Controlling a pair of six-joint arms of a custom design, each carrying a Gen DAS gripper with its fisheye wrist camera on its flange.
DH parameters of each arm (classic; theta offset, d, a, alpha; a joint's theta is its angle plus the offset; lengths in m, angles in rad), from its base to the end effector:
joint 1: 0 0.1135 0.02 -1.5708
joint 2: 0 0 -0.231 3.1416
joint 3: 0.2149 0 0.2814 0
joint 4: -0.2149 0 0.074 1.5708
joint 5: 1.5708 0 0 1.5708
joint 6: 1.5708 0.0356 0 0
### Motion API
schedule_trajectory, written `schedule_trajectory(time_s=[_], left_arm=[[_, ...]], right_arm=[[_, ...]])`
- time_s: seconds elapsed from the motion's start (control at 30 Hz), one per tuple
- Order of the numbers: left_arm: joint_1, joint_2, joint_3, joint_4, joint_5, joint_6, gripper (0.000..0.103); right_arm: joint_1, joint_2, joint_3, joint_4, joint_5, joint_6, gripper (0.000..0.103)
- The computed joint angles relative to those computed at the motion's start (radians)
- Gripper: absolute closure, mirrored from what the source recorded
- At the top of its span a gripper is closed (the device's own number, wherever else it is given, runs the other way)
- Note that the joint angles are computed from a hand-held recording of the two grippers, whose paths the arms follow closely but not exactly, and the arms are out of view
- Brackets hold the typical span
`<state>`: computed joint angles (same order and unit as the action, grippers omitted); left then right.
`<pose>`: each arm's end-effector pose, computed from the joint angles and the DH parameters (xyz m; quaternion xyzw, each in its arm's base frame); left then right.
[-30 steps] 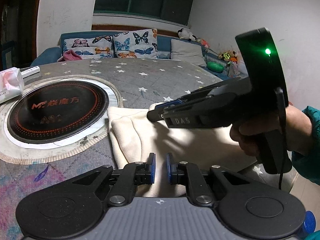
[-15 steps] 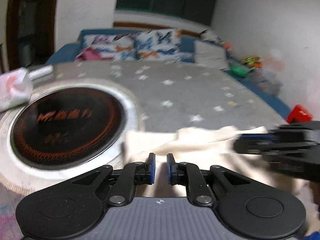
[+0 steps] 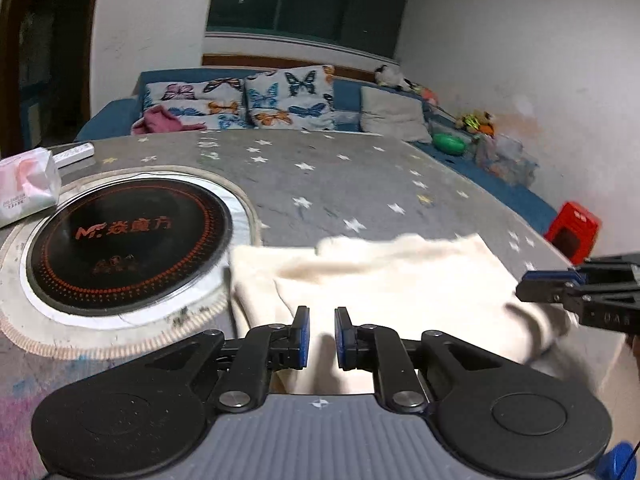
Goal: Fold clothes
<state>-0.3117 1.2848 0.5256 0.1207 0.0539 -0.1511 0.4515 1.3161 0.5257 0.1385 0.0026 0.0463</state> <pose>0.2693 -0.0888 0.1241 0.0837 0.8891 -0.1265 0.4318 0.2565 0.1243 0.1174 -0.1798 0.8781 0.1081 0.4301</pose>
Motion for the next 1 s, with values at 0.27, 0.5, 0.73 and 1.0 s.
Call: schedule_trajectory(time_s=[0.27, 0.5, 0.73, 1.0], left_arm=[[0.0, -0.097, -0.062, -0.024, -0.017, -0.004, 0.088], [-0.004, -0.122, -0.102, -0.024, -0.017, 0.016, 0.088], [-0.01, -0.191, -0.131, -0.043, -0.014, 0.023, 0.088], [-0.016, -0.241, -0.154, -0.07, -0.032, 0.025, 0.085]], right_arm=[[0.01, -0.078, -0.071, -0.008, 0.022, 0.009, 0.09], [0.011, -0.079, -0.094, -0.016, 0.024, -0.016, 0.09], [0.066, -0.129, -0.095, -0.026, 0.04, -0.03, 0.09], [0.104, -0.044, -0.053, -0.017, 0.043, -0.049, 0.09]])
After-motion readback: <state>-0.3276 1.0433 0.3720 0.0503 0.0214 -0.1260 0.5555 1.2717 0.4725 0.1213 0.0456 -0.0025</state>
